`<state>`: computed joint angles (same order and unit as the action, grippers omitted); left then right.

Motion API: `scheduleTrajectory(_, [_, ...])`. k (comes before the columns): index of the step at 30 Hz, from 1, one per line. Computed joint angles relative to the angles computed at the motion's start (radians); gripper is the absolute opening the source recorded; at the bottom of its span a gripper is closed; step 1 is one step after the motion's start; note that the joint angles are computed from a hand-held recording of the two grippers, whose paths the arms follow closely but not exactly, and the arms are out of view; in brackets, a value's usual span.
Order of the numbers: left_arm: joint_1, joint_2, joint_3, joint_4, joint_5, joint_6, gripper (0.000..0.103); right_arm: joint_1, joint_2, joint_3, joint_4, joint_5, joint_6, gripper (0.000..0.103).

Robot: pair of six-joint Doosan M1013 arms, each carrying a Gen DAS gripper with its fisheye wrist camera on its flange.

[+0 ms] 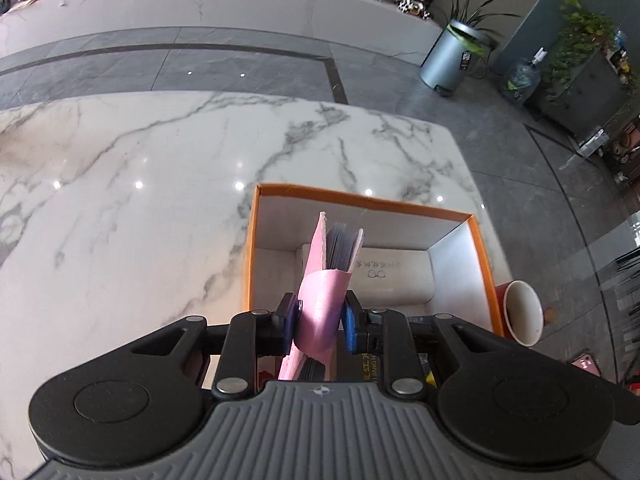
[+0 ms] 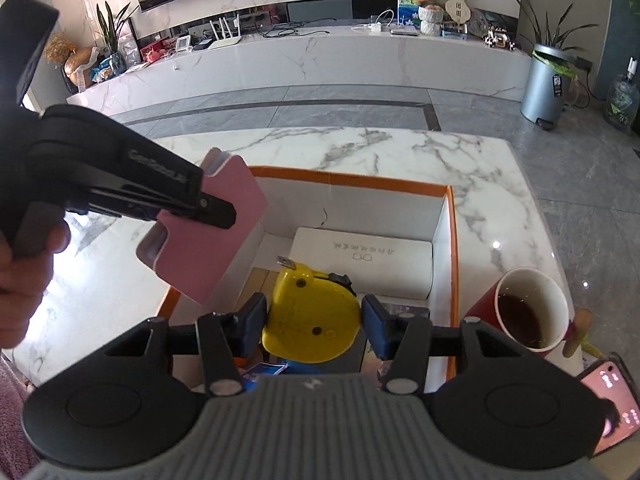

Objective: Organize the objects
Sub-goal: 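Carry the pink card holder and yellow tape measure over the orange box with both tools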

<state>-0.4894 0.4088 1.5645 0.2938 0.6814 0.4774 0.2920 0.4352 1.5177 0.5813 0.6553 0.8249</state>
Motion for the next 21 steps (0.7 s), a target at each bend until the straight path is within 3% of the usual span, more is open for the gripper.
scheduleTrajectory(8, [-0.009,0.035,-0.026,0.063,0.096,-0.087,0.028,-0.002,0.053,-0.038,-0.003,0.013,0.002,0.054])
scheduleTrajectory(21, [0.003,0.040,-0.033,0.027,0.085,-0.073,0.032,0.007,0.069,-0.043,-0.023,0.019,0.007,0.054])
